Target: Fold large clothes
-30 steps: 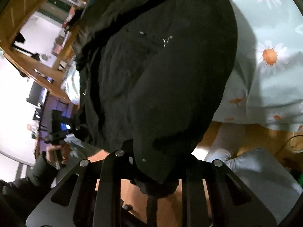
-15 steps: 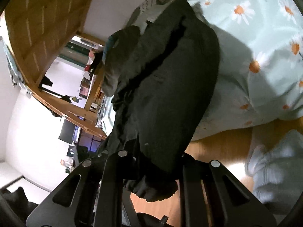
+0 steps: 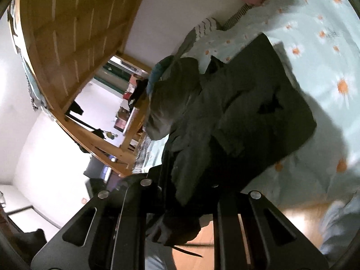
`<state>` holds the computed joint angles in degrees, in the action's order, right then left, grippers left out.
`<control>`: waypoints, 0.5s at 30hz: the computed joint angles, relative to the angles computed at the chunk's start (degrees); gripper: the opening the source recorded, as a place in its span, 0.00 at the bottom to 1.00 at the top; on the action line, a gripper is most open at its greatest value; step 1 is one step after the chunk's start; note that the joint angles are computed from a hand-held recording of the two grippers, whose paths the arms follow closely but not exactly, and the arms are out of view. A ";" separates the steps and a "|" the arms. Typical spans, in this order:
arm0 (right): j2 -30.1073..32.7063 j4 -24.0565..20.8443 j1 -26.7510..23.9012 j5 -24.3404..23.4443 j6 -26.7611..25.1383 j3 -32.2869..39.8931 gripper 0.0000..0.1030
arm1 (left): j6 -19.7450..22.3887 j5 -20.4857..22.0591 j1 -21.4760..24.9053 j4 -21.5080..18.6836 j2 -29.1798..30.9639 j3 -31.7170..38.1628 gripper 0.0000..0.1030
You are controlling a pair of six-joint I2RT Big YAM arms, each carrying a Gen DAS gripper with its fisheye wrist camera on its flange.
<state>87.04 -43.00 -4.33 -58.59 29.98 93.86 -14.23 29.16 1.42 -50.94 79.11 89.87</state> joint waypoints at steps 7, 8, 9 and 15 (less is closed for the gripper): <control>8.75 -3.24 0.59 2.75 -1.45 14.14 0.15 | 2.66 -2.25 -1.06 -2.43 9.68 15.19 0.18; 10.04 -3.71 0.60 2.78 -1.27 16.16 0.15 | 3.21 -2.37 -1.16 -3.11 11.09 17.55 0.18; 12.14 -5.01 0.75 3.02 -1.17 19.74 0.15 | 3.76 -2.48 -1.23 -3.94 12.51 19.95 0.18; 26.89 -13.97 1.62 3.59 1.78 44.92 0.15 | 5.07 -2.29 -0.69 -10.30 24.09 38.48 0.19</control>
